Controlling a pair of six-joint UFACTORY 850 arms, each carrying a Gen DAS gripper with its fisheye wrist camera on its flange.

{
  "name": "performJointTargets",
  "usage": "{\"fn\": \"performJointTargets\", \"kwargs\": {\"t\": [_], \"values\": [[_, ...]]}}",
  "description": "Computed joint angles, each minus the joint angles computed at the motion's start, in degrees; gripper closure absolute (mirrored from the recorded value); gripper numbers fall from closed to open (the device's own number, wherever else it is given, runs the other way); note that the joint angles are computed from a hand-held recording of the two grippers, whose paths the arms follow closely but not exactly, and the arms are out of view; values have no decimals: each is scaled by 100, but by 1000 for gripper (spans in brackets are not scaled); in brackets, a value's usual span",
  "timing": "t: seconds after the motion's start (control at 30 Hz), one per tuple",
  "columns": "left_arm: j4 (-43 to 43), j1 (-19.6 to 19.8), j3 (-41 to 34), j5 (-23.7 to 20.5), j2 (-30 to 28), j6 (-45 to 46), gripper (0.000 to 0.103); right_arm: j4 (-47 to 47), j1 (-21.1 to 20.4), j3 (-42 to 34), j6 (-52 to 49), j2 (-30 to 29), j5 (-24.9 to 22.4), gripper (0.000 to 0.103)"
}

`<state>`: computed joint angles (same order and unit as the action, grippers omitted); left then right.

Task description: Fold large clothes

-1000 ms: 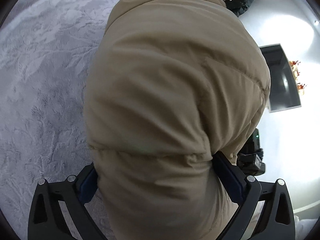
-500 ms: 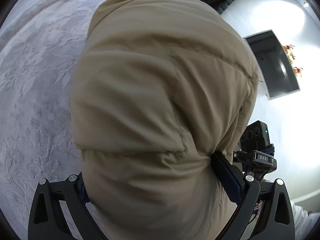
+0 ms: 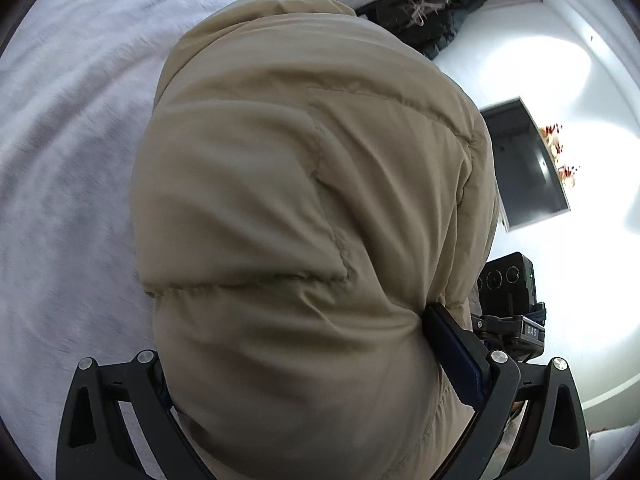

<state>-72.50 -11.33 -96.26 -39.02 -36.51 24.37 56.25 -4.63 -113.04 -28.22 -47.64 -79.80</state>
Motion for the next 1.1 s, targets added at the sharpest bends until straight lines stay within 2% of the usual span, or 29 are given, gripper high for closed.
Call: {"fn": "performJointTargets", "kwargs": {"t": [0.13, 0.27, 0.4, 0.5, 0.53, 0.6, 0.63, 0.73, 0.9, 1.1], "values": [[32, 310, 22, 12, 48, 232, 2, 281, 178, -317, -203, -299, -117, 47], [608, 600, -399, -26, -229, 34, 2, 364, 363, -447, -175, -500, 23, 48], [1104, 667, -684, -315, -524, -382, 3, -668, 501, -441, 37, -465, 585, 48], [1202, 576, -719, -248, -612, -363, 3, -1860, 571, -346, 193, -347, 1099, 43], [1129, 573, -715, -238, -632, -300, 3, -2254, 577, -227, 140, -296, 1329, 35], [1196, 572, -807, -236, -706, -369, 3, -2398, 545, -347, 144, -429, 1250, 24], [1351, 542, -1041, -277, -833, -590, 3, -2256, 468, -448, 112, -614, 1042, 20], [1642, 493, -1395, -363, -1020, -961, 3, -1288, 269, -655, 278, -1099, 411, 20], [2191, 576, -1875, -385, -1208, -1263, 3, -11, 319, -343, -336, -1132, 366, 22], [2838, 860, -2925, -368, -1683, -1731, 3, 543, 465, -1050, -558, -1525, 253, 23]]}}
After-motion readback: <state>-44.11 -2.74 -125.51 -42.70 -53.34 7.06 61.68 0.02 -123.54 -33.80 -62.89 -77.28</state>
